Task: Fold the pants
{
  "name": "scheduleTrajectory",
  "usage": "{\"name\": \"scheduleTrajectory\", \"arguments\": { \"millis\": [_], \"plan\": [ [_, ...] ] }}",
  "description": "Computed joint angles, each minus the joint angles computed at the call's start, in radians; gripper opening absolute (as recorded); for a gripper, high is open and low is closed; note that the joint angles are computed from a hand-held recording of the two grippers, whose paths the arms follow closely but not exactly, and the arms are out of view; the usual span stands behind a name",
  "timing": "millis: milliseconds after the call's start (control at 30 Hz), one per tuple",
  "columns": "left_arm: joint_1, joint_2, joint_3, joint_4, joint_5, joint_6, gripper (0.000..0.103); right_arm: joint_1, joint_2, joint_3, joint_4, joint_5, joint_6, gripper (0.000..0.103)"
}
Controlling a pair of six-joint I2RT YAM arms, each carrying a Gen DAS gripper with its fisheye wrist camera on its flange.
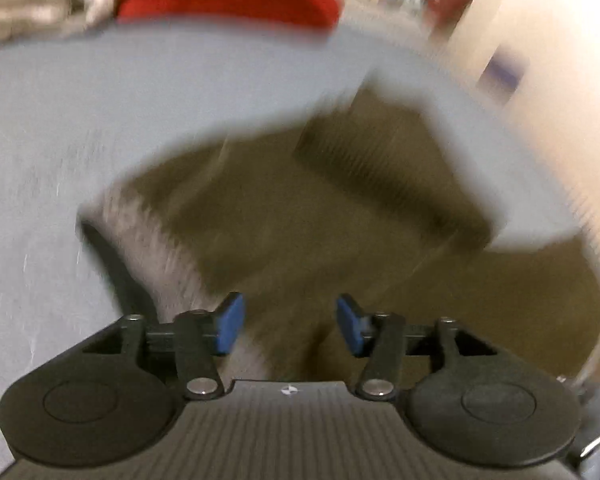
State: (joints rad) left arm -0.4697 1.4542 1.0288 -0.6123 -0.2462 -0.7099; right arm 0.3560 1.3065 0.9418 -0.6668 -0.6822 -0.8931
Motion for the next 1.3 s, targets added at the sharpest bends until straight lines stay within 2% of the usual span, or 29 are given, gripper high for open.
{"name": "scheduleTrajectory", "arguments": {
  "millis": [67, 100, 167, 267, 333, 433, 500, 600, 667, 700, 733, 800, 833, 933, 1000, 1067, 1100, 1133, 1233, 1300],
  "plan": [
    [-0.031, 0.069, 0.037, -0.033, -0.051, 0.049, 0.057, -0.052, 0.036, 0.003, -0.049, 0.071, -0.077, 0.062],
    [-0.049, 0.095, 0.086, -0.083, -0.074, 0.045, 0.057, -0.089, 0.043, -0.004, -0.059, 0.088, -0.109, 0.062],
    [-0.085, 0.111, 0.151, -0.136, -0.119, 0.016, 0.057, -0.165, 0.064, 0.024, -0.125, 0.049, -0.147, 0.062],
    [-0.108, 0.103, 0.185, -0.088, -0.107, 0.042, 0.063, -0.263, 0.058, 0.045, -0.171, 0.003, -0.204, 0.063],
    [-0.106, 0.123, 0.198, -0.052, -0.063, 0.025, 0.07, -0.317, 0.093, 0.078, -0.205, -0.007, -0.232, 0.063],
    [-0.064, 0.214, 0.23, -0.055, 0.049, -0.058, 0.07, -0.346, 0.184, 0.146, -0.277, 0.084, -0.311, 0.064],
    [-0.075, 0.268, 0.284, -0.082, 0.018, -0.072, 0.07, -0.371, 0.22, 0.216, -0.313, 0.06, -0.324, 0.064],
    [-0.092, 0.302, 0.37, -0.131, -0.051, -0.123, 0.068, -0.4, 0.31, 0.391, -0.332, -0.04, -0.151, 0.064],
    [-0.11, 0.309, 0.42, -0.139, -0.093, -0.134, 0.063, -0.421, 0.402, 0.523, -0.282, -0.118, 0.072, 0.063],
    [-0.123, 0.316, 0.44, -0.139, -0.119, -0.138, 0.052, -0.415, 0.432, 0.554, -0.222, -0.127, 0.203, 0.059],
    [-0.131, 0.322, 0.465, -0.143, -0.143, -0.137, 0.03, -0.418, 0.488, 0.622, -0.175, -0.131, 0.352, 0.044],
    [-0.142, 0.339, 0.516, -0.15, -0.152, -0.129, 0.002, -0.428, 0.599, 0.746, -0.12, -0.136, 0.595, 0.026],
    [-0.142, 0.339, 0.527, -0.142, -0.152, -0.125, 0.001, -0.425, 0.651, 0.798, -0.079, -0.123, 0.714, 0.023],
    [-0.156, 0.375, 0.606, -0.173, -0.186, -0.126, 0.001, -0.412, 0.784, 0.903, 0.074, -0.043, 1.016, 0.026],
    [-0.16, 0.409, 0.66, -0.193, -0.204, -0.113, 0.002, -0.401, 0.923, 1.054, 0.047, -0.009, 1.165, 0.029],
    [-0.164, 0.443, 0.713, -0.21, -0.225, -0.092, 0.002, -0.401, 1.07, 1.231, -0.029, -0.014, 1.299, 0.046],
    [-0.164, 0.443, 0.71, -0.199, -0.225, -0.088, 0.003, -0.394, 1.115, 1.278, -0.045, -0.009, 1.344, 0.055],
    [-0.164, 0.451, 0.724, -0.197, -0.223, -0.085, 0.003, -0.389, 1.177, 1.359, -0.081, -0.003, 1.376, 0.058],
    [-0.164, 0.482, 0.763, -0.197, -0.224, -0.067, 0.003, -0.359, 1.31, 1.518, -0.129, -0.001, 1.422, 0.057],
    [-0.157, 0.489, 0.768, -0.184, -0.203, -0.061, 0.004, -0.35, 1.329, 1.544, -0.103, -0.013, 1.431, 0.057]
  ]
}}
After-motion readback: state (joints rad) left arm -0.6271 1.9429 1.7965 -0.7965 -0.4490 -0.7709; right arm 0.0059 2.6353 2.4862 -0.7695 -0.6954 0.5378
